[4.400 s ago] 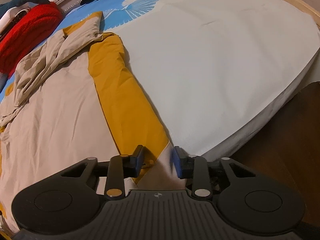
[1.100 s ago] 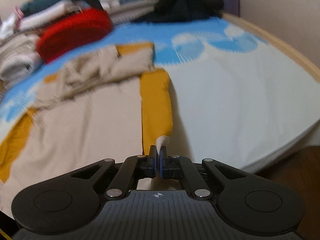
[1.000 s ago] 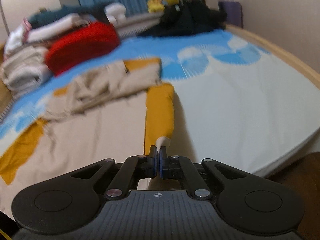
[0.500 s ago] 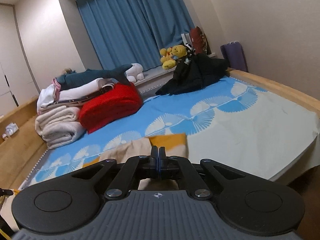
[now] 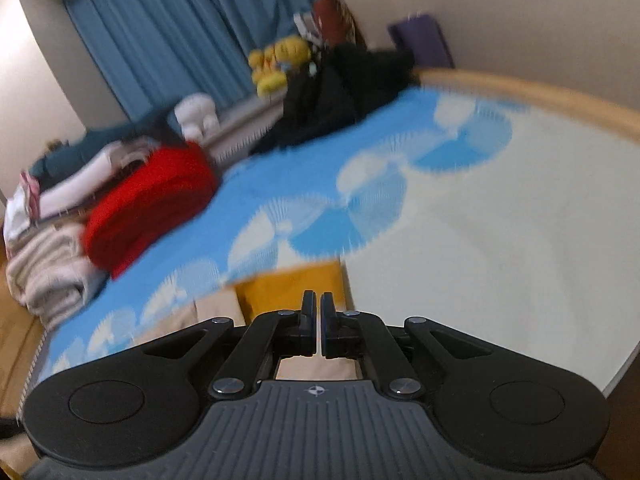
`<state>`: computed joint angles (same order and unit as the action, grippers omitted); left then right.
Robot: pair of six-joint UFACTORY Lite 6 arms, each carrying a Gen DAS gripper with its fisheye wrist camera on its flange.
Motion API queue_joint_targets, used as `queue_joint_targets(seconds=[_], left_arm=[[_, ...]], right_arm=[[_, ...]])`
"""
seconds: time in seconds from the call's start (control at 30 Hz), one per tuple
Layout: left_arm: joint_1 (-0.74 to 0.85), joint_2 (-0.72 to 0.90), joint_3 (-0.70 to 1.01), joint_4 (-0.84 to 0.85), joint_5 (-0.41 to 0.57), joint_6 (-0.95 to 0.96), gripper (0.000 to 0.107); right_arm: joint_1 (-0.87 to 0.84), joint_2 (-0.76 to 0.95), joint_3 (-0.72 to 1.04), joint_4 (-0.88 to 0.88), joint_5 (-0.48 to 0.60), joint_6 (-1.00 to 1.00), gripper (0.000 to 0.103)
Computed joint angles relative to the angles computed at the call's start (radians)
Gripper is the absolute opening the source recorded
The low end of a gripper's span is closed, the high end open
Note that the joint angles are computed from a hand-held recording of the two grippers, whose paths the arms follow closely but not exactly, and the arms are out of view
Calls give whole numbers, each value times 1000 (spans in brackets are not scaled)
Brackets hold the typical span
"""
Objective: Fold large clothes
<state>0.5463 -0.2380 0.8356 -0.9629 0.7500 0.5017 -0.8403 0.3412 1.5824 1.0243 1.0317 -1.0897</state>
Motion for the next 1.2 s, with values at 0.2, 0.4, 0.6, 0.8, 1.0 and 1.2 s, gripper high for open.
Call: queue_joint_targets(seconds=[0.2, 0.4, 0.6, 0.8, 1.0, 1.2], left_arm=[[-93, 274, 158, -27, -162, -31, 1], [-124, 439, 234, 27, -268, -215, 1], [-93, 451, 224, -24, -237, -160, 2], [-40, 397, 167, -104, -173, -77, 16], [114, 246, 95, -102, -56, -11, 31], [275, 148, 71, -36, 99, 122, 54]], right_arm=[[-36, 10, -111, -52, 4, -5, 3], [-95, 43, -31, -45, 249, -12, 11], [-241, -124, -135, -108, 535, -148, 58], [-356, -288, -284, -182, 612, -281, 66], [-196, -347, -412, -238, 309, -297, 66], [14, -320, -510, -327, 63, -306, 66]])
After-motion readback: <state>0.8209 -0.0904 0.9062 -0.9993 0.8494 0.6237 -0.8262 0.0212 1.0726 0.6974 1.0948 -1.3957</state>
